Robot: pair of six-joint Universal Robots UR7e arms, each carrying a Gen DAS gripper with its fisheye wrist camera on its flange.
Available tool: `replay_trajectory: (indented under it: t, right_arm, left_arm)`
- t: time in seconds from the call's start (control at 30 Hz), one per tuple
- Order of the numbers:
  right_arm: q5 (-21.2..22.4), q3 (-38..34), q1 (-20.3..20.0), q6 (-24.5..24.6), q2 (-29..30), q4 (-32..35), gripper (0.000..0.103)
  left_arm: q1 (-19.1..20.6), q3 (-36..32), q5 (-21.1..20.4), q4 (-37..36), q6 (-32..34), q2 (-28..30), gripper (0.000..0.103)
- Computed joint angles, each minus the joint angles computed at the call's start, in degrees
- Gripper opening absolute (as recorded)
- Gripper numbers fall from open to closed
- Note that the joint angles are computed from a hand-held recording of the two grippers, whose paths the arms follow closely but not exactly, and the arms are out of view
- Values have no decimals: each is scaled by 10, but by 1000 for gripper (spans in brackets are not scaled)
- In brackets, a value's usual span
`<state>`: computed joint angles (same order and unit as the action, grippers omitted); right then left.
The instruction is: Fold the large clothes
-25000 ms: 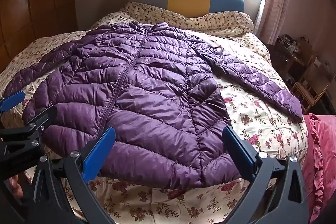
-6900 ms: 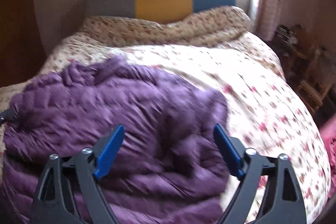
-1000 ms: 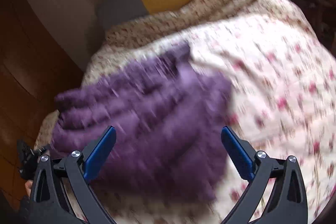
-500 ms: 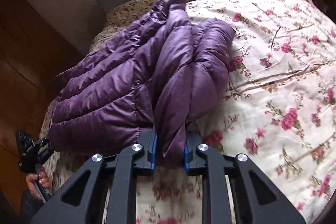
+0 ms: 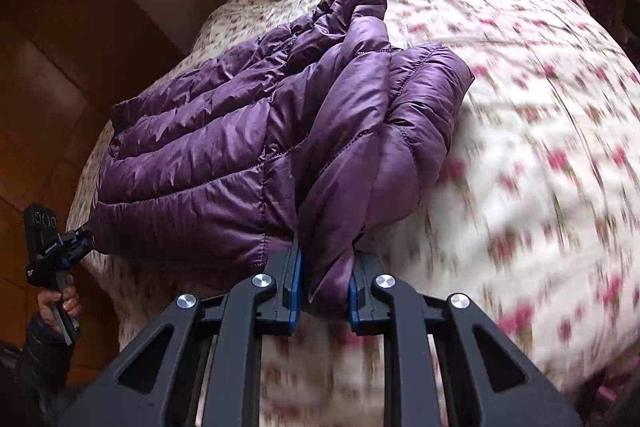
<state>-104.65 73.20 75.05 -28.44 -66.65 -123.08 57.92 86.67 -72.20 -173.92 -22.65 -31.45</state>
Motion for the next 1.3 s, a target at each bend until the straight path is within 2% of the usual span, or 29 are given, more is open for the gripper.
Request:
replay_trajectory:
  t: [0.07, 0.1, 0.13, 0.17, 0.2, 0.23, 0.3, 0.33, 0.43, 0.63, 0.73, 0.87, 0.9, 0.93, 0.97, 1.0, 1.03, 1.07, 1.1, 1.17, 1.3]
  right_arm:
    - [0, -6, 0, 4, 1, 12, 16]
    - [0, -9, -1, 7, -1, 23, 21]
    - [-3, -21, 1, 11, 6, 29, 28]
    - [-4, -36, 2, 18, 12, 38, 40]
    - [-4, -50, 3, 21, 16, 45, 46]
    - [-9, -54, 5, 21, 16, 40, 48]
    - [-16, -65, 9, 20, 17, 26, 58]
    - [-17, -70, 12, 19, 19, 15, 59]
    - [-23, -106, 22, 17, 45, -15, 65]
    - [-40, -236, 40, 34, 153, -29, 66]
    - [-56, -325, 46, 45, 221, -10, 65]
    - [-78, -470, 52, 67, 317, 54, 65]
    - [-85, -517, 52, 70, 345, 80, 60]
    - [-89, -539, 53, 71, 358, 93, 55]
    - [-91, -557, 54, 69, 369, 105, 41]
    - [-91, -569, 55, 61, 377, 111, 29]
    - [-91, -560, 55, 52, 373, 102, 24]
    - [-93, -542, 57, 41, 366, 85, 16]
    - [-93, -520, 58, 30, 355, 63, 12]
    - [-83, -469, 61, 11, 329, 12, 9]
    - [-71, -417, 70, -13, 305, -62, 8]
  left_arm:
    - [-9, 34, 6, -12, -11, -13, 34]
    - [-13, 46, 12, -11, -15, -19, 34]
    - [-16, 52, 19, -11, -21, -23, 37]
    - [-20, 60, 30, -11, -29, -29, 43]
    - [-23, 66, 40, -16, -31, -35, 58]
    - [-26, 67, 52, -25, -26, -38, 65]
    - [-24, 58, 63, -30, -14, -40, 65]
    - [-22, 49, 67, -28, -9, -39, 65]
    - [-17, 10, 88, -10, 6, -29, 65]
    - [3, -141, 95, 75, 26, 33, 68]
    - [13, -214, 83, 119, 26, 64, 68]
    - [27, -311, 73, 196, -3, 108, 67]
    - [29, -331, 76, 215, -13, 118, 59]
    - [31, -353, 74, 234, -13, 129, 46]
    - [30, -366, 82, 246, -12, 136, 40]
    - [27, -378, 97, 257, -8, 143, 27]
    - [26, -385, 101, 263, -3, 147, 16]
    - [23, -391, 115, 267, 5, 151, 13]
    - [19, -393, 131, 267, 13, 153, 10]
    - [13, -386, 148, 252, 27, 152, 9]
    - [1, -387, 187, 227, 58, 155, 9]
